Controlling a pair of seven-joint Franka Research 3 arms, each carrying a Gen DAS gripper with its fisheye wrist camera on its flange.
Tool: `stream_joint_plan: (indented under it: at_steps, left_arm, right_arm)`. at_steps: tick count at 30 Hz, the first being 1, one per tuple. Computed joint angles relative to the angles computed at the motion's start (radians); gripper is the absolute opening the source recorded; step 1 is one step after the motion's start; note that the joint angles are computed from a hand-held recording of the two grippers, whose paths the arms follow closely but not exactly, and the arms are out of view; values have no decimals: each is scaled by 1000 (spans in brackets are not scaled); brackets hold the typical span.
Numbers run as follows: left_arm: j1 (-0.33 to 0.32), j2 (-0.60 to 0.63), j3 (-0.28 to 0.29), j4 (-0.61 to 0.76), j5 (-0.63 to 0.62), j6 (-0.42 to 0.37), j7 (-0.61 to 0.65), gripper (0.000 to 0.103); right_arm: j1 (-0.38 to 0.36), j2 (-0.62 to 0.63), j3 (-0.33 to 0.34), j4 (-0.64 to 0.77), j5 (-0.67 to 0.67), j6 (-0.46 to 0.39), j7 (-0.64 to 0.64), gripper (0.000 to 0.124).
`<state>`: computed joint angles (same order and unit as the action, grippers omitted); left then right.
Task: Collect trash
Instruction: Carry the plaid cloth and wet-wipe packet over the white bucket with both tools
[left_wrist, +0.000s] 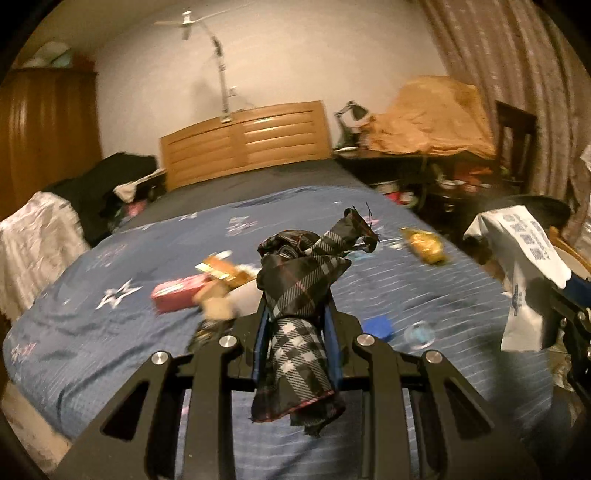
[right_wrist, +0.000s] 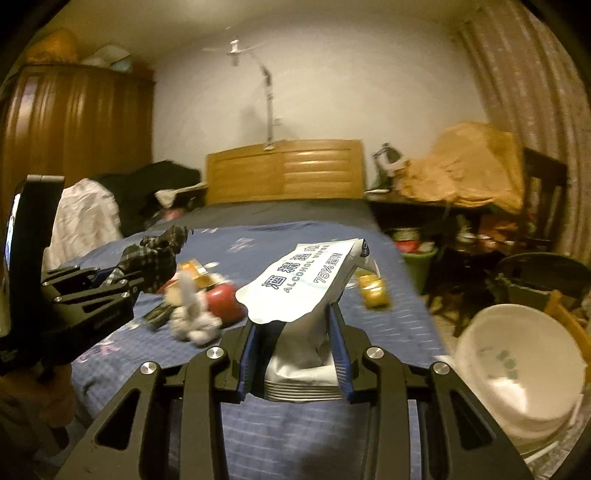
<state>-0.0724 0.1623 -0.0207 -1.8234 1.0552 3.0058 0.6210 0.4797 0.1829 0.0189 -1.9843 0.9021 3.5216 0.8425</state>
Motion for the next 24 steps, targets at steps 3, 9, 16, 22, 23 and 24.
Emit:
stream_joint_plan:
  at_steps: [3,9,16,22,23,24]
  left_arm:
    - [-8,42,-33,47,-84,3,95,25]
    - [-46,160,-96,188,-281,-5,319,25]
    - [-76,322,-208,386,-502,-66,614,25]
    - [-114,477,-292,597,-649,-159,833,25]
    - [-124,497,-295,631,-667,-177,857,25]
    - [-138,528,-299,679,-685,-202,886,25]
  right_arm:
    - [-32,-27,-9,-33,3,31,9,37]
    - [-117,-77,-21,-83,48,73,-31,37]
    - [-215,-113,-36,-94,135,63,-115,37]
    - [-282,-111,-81,-8,375,-9,-370,37]
    - [-292,-113,-87,8,435,-23,-429,37]
    - [-304,-107,-93,36,503,-42,-500,37]
